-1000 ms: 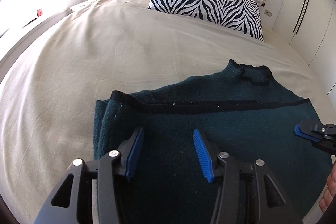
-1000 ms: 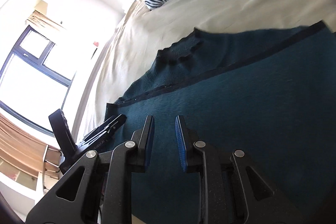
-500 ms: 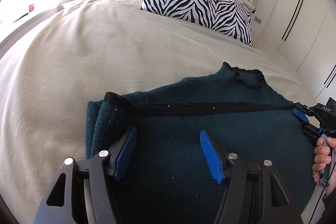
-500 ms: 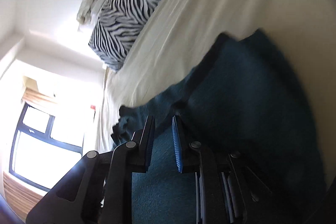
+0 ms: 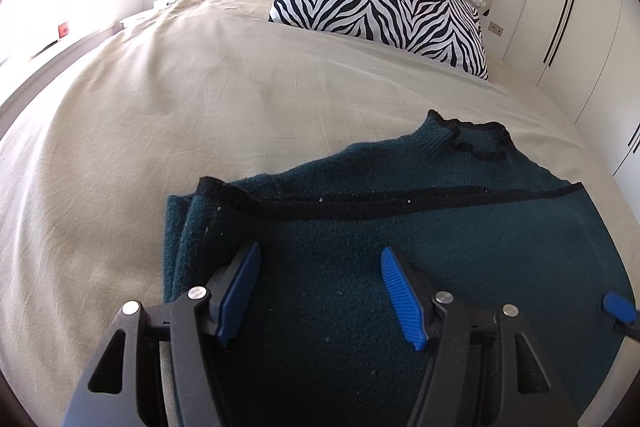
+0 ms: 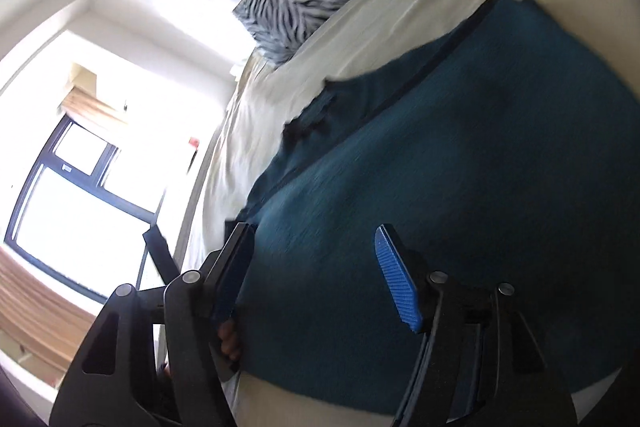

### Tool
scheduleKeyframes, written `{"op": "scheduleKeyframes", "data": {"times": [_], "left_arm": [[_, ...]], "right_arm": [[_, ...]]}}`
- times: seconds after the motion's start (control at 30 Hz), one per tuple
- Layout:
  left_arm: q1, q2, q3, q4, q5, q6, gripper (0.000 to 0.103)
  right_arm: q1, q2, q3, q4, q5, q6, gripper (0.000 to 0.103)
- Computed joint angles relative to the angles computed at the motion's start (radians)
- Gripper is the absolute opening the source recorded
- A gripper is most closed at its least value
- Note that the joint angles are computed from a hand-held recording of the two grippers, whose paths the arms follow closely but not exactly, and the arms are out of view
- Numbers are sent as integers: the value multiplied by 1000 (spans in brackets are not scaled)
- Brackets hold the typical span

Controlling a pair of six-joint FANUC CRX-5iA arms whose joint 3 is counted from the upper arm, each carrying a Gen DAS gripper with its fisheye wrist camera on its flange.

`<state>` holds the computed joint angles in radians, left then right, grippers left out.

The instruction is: Fold small clothes

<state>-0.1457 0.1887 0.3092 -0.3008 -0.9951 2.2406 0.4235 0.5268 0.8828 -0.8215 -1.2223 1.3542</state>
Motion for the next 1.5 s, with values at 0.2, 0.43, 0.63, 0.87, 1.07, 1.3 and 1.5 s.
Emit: {"op": "scheduleKeyframes", "data": {"times": [0.2,0.43,0.63,0.87,1.07,1.3,1.5], "left_arm": [[-12,6,40,-5,-68,11,65],[-152,-55,66,-55,-196,140,65],[-200,-59,-11,22,-145,121,63],[-177,-141,-106,49,-102,104,61],[-213,-280,-197,-54,-150,245,62],[-117,-416,-320,-11,-80,311,78],[103,-450,-540,430,169,72,58]], "right_arm": [[115,-1,-17,-8,-94,51,63],[40,-36,-102,-56,-47,37,59],[-59,-104,-207,-34,49,-39,59],[-188,-155,-300,-15,129,-101,56],[-289,-240,-400,26,158,-132,60],[-261,-297,-403,44,136,-93,60],[-85,-203,-220,34,26,-60,60]]}}
